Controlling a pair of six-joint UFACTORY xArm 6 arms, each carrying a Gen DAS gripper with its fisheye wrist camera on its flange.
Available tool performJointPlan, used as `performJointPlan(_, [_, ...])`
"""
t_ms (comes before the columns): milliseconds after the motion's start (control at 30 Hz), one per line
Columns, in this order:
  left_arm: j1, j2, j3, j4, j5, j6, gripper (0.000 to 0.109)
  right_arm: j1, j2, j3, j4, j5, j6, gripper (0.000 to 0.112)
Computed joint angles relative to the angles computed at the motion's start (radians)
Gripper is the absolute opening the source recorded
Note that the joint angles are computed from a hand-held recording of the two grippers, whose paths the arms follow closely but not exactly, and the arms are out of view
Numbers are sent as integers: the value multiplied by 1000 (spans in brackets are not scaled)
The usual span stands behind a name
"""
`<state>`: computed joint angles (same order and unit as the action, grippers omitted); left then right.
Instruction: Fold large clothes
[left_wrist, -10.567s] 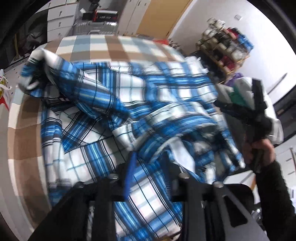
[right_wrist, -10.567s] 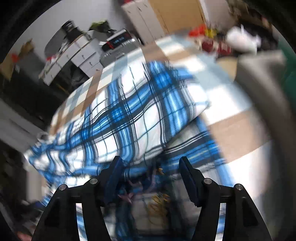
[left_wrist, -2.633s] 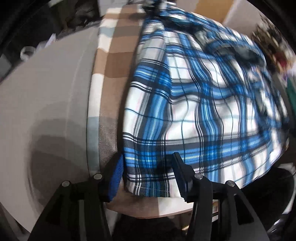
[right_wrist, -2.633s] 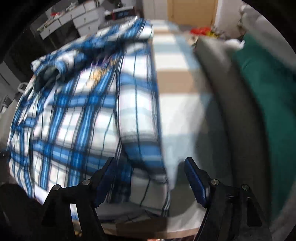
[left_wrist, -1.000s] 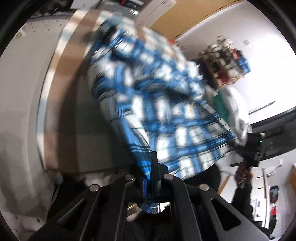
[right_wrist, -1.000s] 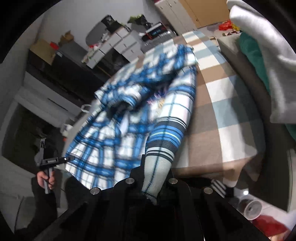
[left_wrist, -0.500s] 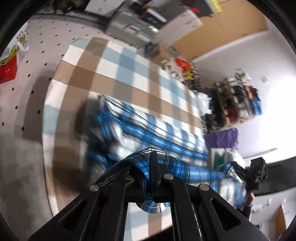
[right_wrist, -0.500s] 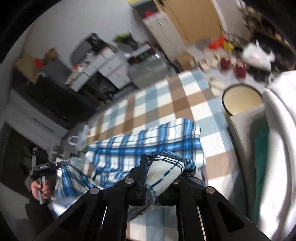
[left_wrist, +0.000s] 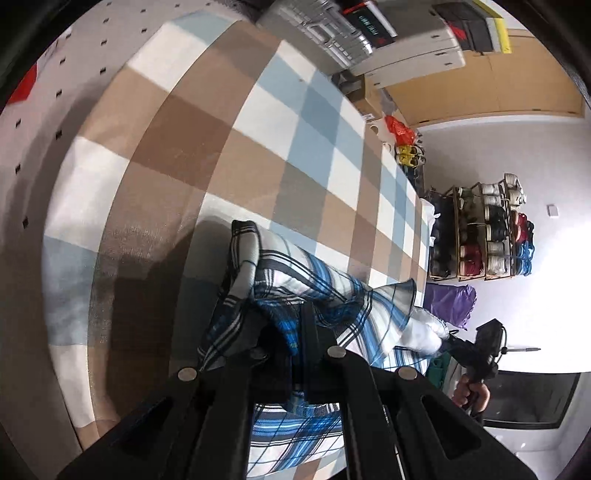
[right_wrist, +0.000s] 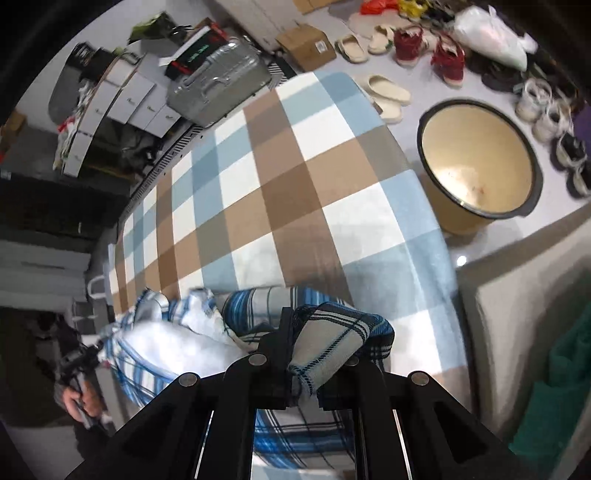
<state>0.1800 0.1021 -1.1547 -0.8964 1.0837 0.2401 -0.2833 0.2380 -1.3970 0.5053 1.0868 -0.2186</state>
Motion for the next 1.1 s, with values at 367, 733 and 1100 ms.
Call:
performJointPlan(367, [34,-185,87,77,-51,-56,81,-67,-161,153,196,-157,-177,68])
performJointPlan(733, [-119,-255,146,438,-96,-177,81,74,-294,405,-112,-302,-216,77])
performJointPlan(1100, [-79,-231,172,352,-168,-23,8,92,-301,522,36,-463,-386,19])
